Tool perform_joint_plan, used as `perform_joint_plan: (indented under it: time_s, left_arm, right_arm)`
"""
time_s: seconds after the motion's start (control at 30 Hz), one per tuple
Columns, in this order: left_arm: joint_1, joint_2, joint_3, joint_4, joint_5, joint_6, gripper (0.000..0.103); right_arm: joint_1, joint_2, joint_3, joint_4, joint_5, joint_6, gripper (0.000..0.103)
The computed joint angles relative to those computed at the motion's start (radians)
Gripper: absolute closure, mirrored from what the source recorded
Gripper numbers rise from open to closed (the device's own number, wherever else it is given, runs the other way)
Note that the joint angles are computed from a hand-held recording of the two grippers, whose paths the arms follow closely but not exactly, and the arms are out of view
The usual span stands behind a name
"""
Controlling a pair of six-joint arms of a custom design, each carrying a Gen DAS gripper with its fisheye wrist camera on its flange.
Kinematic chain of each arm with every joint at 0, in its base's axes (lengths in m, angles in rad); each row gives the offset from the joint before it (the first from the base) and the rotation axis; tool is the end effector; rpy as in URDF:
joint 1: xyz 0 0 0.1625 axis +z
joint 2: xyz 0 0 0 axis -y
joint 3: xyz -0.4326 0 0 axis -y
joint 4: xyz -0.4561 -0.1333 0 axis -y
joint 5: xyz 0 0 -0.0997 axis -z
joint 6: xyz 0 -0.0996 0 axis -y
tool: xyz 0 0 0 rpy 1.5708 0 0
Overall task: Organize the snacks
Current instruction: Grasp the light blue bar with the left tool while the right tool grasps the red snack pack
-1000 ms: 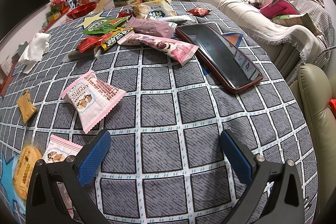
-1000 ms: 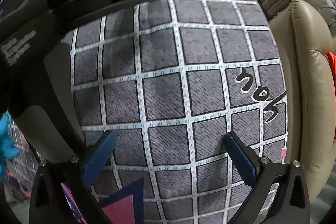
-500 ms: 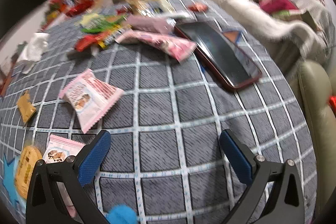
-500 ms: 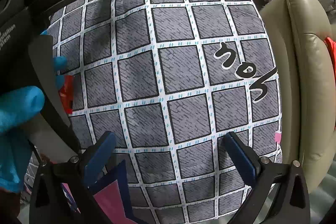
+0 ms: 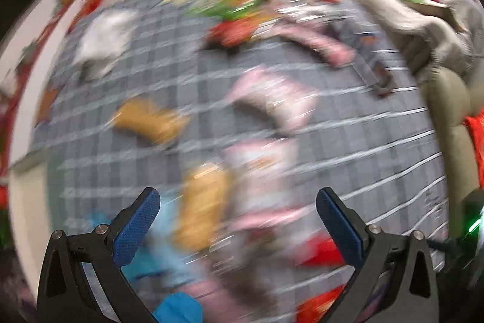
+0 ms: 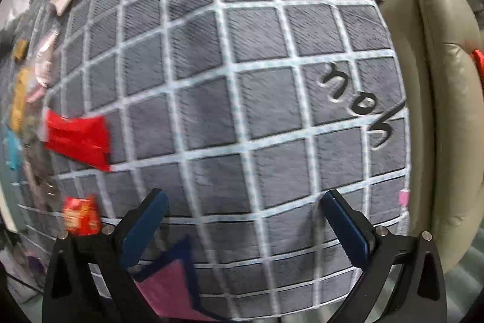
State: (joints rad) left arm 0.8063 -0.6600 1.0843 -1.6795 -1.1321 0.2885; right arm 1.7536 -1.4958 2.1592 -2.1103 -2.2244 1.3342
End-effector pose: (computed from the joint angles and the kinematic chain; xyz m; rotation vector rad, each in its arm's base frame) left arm -0.4437 -0.7164 0.1233 1.4029 2.2280 0.2686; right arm 0.1590 -0.4597 0.2222 -1.3399 -2.1627 0.4785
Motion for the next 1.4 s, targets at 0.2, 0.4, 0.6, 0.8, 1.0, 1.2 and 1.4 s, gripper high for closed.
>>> perform_joint_plan:
  time_s: [0.2,0.4,0.6,0.8,1.0,1.2,1.4]
  left_arm:
    - [0.066,0.032,-0.084,0.155,0.136,-0.087,0.000]
    - [0.075,0.039,-0.061,0.142,0.109,-0.067,0.000]
    - [0.109,0.098,-0.079,0.063,0.119,-0.075,0.000]
    - [0.142,0.206,-0.262,0.175,0.093,-0.102,0.000]
    - [0.156,0.256,-0.273,0.109,0.084,-0.059,0.000]
    - [0.160,0.266,-0.294,0.097,0.156,-0.067,0.000]
    - [0.120,0.188,-0.198,0.138,0.132,-0.057,0.024]
  right_arm:
    - [0.024,0.121,-0.144,-0.067,-0.049,-0.220,0.000]
    - [0.002,0.237,-0.305,0.030,-0.056,-0.393,0.000]
    - [-0.010,0.298,-0.395,0.109,-0.070,-0.437,0.000]
    - [-0.023,0.378,-0.472,0.119,-0.098,-0.490,0.000]
    - [-0.050,0.461,-0.573,0.119,-0.094,-0.578,0.000]
    - [-0.046,0.474,-0.597,0.160,-0.084,-0.557,0.000]
    - [-0.030,0.409,-0.523,0.171,-0.064,-0.507,0.028]
